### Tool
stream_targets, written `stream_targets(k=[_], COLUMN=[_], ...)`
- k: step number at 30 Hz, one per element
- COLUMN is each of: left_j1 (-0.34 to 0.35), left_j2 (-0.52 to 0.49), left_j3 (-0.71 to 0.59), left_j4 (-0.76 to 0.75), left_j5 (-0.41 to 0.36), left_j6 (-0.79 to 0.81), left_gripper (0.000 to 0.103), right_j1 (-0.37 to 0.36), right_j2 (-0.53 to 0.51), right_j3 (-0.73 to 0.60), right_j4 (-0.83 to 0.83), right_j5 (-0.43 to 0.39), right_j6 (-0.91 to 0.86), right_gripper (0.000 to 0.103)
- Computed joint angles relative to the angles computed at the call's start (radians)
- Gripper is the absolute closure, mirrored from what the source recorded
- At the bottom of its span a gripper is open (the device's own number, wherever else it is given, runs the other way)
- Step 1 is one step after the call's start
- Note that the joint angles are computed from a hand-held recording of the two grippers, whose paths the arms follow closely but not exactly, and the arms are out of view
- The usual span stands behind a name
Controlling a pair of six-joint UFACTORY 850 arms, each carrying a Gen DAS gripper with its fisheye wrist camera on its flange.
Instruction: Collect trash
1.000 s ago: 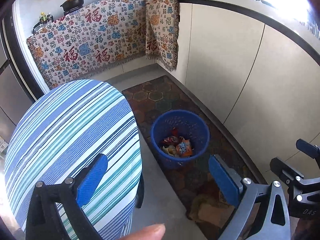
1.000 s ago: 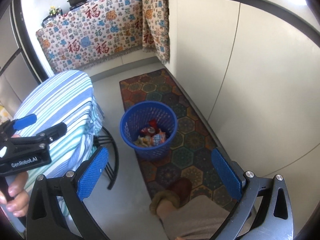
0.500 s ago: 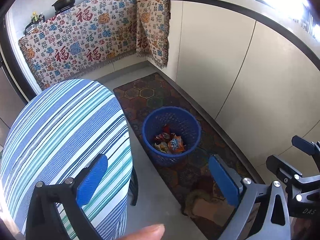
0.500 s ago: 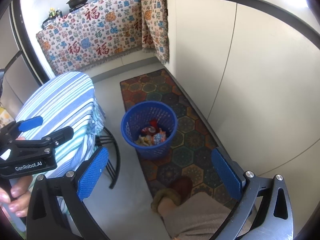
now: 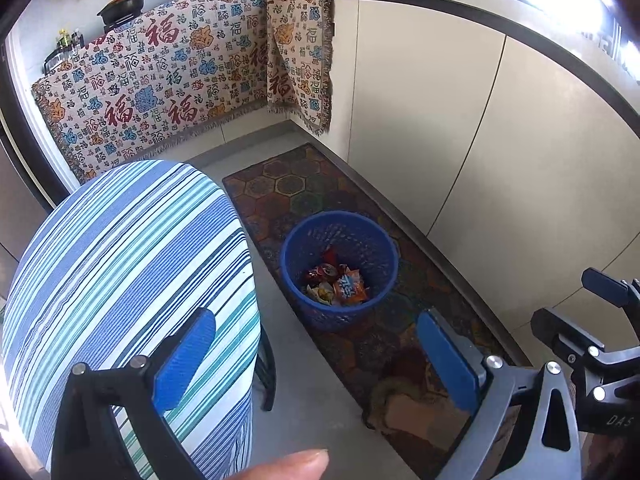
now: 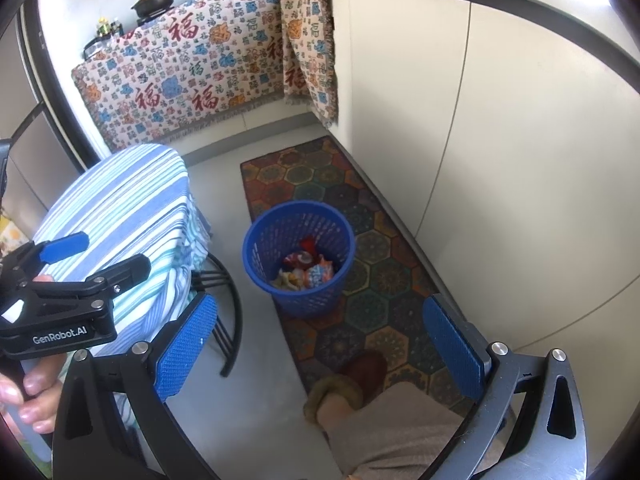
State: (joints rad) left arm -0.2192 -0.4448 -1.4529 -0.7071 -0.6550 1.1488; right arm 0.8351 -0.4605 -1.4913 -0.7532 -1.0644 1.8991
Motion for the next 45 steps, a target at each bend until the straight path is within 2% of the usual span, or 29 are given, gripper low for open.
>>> stream_targets(k=[45], left_j1=[-0.002], left_j2=[-0.013], left_j3=[-0.009], left_j4=[0.008], left_j5=[-0.045], left_j6=[0.011], left_gripper=[0.000], right_j1=[0.002], right_j2=[0.004], right_j3=[0.016], right_j4=[0.016], right_j5=[0.007], right_j6=[0.021], right_gripper=[0.000])
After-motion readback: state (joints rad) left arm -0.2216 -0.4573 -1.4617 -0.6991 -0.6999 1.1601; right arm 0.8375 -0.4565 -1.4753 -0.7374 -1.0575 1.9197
